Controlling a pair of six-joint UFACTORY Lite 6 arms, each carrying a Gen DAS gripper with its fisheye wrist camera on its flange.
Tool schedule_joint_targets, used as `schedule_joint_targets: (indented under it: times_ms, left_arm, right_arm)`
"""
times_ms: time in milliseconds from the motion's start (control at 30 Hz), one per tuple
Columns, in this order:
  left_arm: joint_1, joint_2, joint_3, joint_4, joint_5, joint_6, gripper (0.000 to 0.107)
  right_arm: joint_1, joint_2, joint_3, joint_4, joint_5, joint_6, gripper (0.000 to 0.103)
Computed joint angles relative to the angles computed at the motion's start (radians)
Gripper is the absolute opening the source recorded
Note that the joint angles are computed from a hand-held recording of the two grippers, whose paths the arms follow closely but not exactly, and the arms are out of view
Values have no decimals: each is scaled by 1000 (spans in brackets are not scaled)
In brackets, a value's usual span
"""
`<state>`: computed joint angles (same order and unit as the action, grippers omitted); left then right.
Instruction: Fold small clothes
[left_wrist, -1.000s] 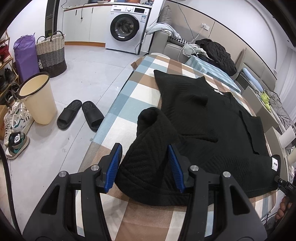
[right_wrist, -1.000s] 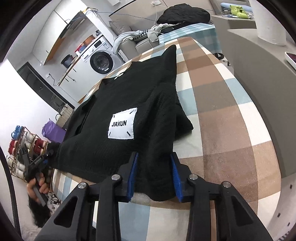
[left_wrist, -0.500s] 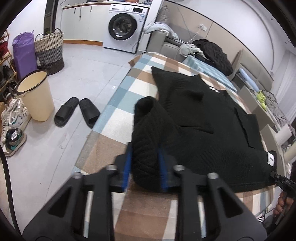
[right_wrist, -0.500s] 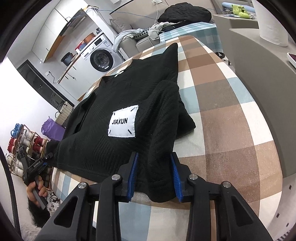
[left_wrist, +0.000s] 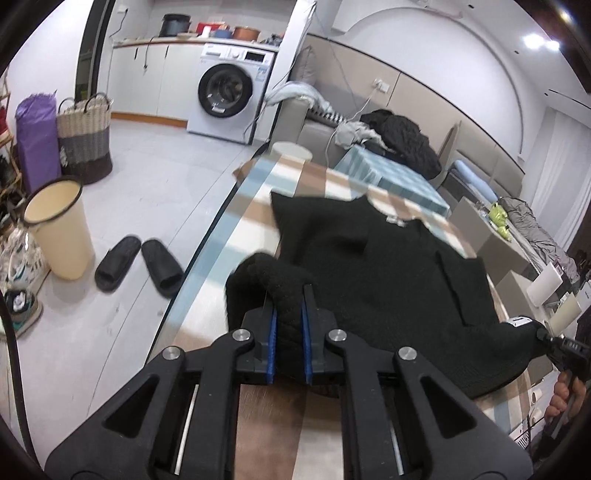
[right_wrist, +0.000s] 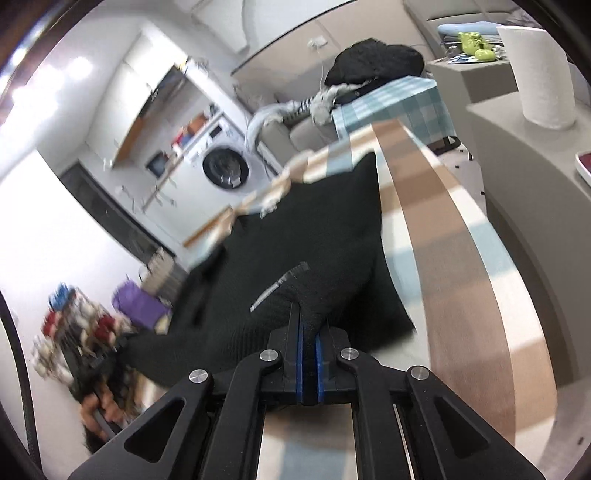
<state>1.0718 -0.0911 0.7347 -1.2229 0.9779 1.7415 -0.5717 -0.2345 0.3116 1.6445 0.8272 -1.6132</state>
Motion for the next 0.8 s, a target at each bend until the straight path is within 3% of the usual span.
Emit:
schedule_joint_targets:
  times_ms: [200,333,467,733,800]
  left_arm:
    - [-209,89,173,-98,-93,-112,8]
    - [-368,244,350,-126,-204,-183,8]
    - [-490,462,589,-73,-289,-326,8]
    - [-621,779,944,47,-394,-546,9]
    - [-627,818,980,108,-408,-612,28]
  right_arm:
    - [114,200,242,173,-59,25,4]
    - [166,399,456,243,-115,78,4]
    - [207,602,675,244,-168,176,4]
    - [266,784,915,203,-292,291,6]
    - [290,807,961,131,-361,354,13]
